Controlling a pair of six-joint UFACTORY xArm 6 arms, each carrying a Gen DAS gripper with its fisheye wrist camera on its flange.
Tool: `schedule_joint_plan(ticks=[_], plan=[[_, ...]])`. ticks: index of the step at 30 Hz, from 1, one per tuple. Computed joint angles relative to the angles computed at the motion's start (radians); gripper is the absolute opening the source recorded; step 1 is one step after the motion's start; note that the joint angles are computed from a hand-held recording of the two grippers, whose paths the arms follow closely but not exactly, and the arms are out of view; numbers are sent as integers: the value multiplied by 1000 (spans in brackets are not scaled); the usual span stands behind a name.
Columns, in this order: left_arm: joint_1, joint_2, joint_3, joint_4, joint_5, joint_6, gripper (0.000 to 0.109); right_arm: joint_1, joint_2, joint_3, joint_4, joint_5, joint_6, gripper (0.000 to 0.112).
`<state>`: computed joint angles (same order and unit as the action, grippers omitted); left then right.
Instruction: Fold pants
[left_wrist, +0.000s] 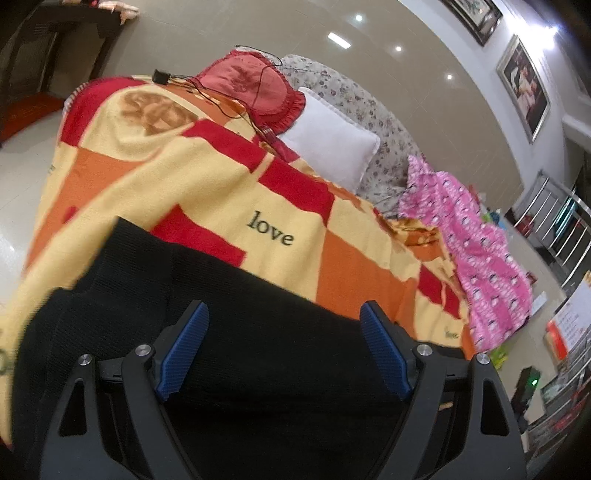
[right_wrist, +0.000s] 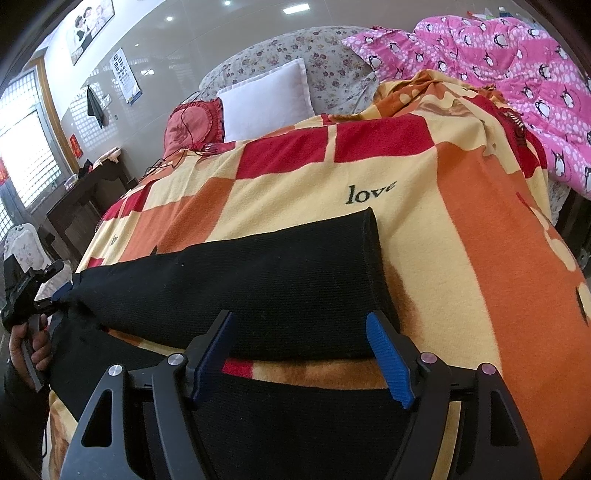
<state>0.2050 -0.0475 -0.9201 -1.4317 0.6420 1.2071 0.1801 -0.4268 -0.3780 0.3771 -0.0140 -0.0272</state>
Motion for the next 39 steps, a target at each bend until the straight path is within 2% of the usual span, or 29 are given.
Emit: schedule_joint_plan(ticks=[3, 7, 9, 11, 14, 18, 19, 21, 24, 27, 28, 30, 32, 39], plan=[[14, -35, 21, 46, -26, 16, 86, -1, 0, 3, -26, -6, 24, 74], [62, -45, -6, 108, 6, 103, 86, 0, 0, 4, -28, -7, 26, 74], [42, -25, -44, 189, -73, 110, 86, 2, 0, 4, -17, -9, 16, 74], [36, 11, -92, 254, -107, 117, 86, 1, -1, 5, -22, -8, 20, 74], [61, 100, -197, 401, -26, 112, 86, 4, -1, 4, -12, -10, 13, 74], [55, 142, -216, 521, -40, 118, 86, 9, 4, -4, 37, -3, -29, 74], [52, 134, -203, 528, -59, 114, 86, 9, 4, -5, 37, -3, -30, 74], [26, 108, -153, 501, -160, 111, 86, 9, 4, -4, 34, -4, -26, 74], [-42, 25, -39, 423, -373, 39, 86, 9, 4, -4, 32, -3, -25, 74], [-91, -62, 45, 249, -450, 115, 86, 4, 3, -3, 4, -2, -2, 74], [-103, -73, 58, 230, -472, 126, 86, 1, 2, -2, -14, -2, 14, 74], [-155, -91, 83, 146, -568, 203, 86, 0, 1, 0, -23, -4, 22, 74], [-178, -89, 93, 167, -612, 192, 86, -1, 1, 1, -31, -5, 30, 74], [-188, -88, 119, 281, -648, 90, 86, -1, 0, 2, -29, -6, 29, 74]])
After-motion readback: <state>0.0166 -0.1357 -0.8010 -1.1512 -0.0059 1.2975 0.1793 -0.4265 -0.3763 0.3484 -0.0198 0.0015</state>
